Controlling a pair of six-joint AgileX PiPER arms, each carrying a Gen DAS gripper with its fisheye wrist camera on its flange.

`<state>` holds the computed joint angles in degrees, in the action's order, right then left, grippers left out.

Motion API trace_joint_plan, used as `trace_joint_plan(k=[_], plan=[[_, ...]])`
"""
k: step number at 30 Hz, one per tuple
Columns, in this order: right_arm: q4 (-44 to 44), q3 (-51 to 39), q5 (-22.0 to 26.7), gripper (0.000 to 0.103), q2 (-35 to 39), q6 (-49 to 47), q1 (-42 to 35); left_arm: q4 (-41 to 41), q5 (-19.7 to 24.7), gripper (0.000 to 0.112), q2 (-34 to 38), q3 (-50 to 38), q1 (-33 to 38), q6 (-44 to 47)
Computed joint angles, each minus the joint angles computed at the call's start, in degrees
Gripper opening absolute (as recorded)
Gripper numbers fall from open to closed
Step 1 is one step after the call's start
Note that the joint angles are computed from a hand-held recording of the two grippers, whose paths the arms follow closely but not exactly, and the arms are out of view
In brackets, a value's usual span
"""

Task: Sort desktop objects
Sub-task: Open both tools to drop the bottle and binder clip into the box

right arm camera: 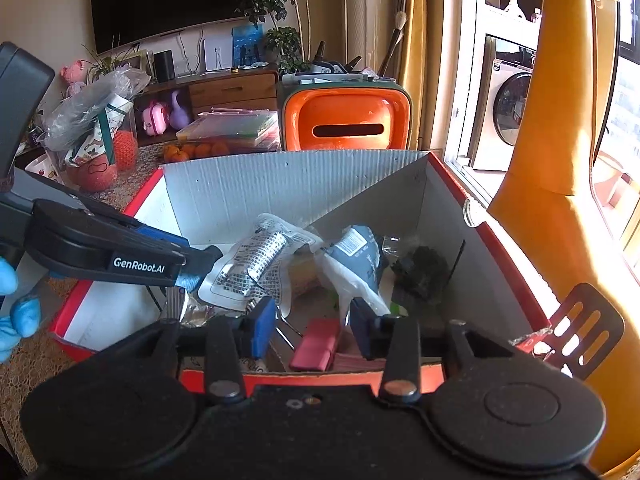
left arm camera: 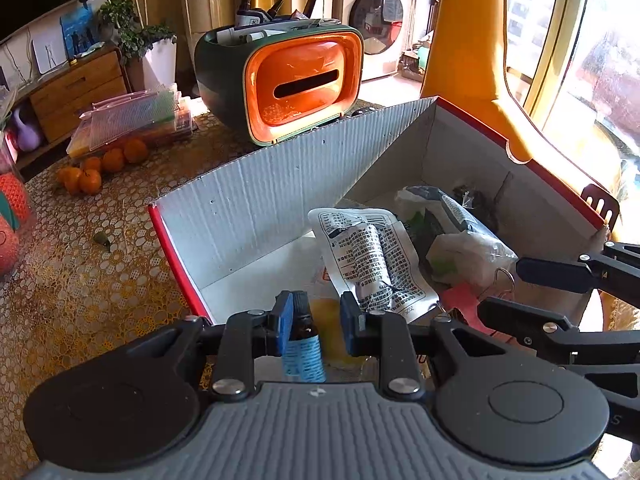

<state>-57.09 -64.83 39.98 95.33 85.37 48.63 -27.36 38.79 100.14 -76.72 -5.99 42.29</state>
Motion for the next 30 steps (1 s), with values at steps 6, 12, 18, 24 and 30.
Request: trace_joint_plan(k=[6, 12, 18, 24, 30], plan=[[0.24, 0.18, 0.97, 0.048, -0.84, 0.26, 0.73, -2.08, 0.23, 0.024, -2.05, 1.18, 1.01, 1.53], [-0.1, -0.21, 2.03, 0.05, -1.9, 0.37, 2.2, -4.67, 0.92, 0.024, -5.57, 4.07, 2.36, 4.35], [-0.31, -1.07, 3.61, 0.051, -2.52, 0.56, 4.33, -8.72, 3.01, 0.024, -9.05, 6.94, 4.9, 8.53], [-1.05, -1.19, 5.18, 0.053, -3.65, 2.28, 6.42, -12.0, 5.41, 0.024, -12.52, 9.67, 7.88, 12.44], [-1.06, -2.0, 6.66, 0.055, -3.9, 2.96, 8.45, -13.7, 7.19, 0.027, -14.91, 11.96, 10.47, 15.79]])
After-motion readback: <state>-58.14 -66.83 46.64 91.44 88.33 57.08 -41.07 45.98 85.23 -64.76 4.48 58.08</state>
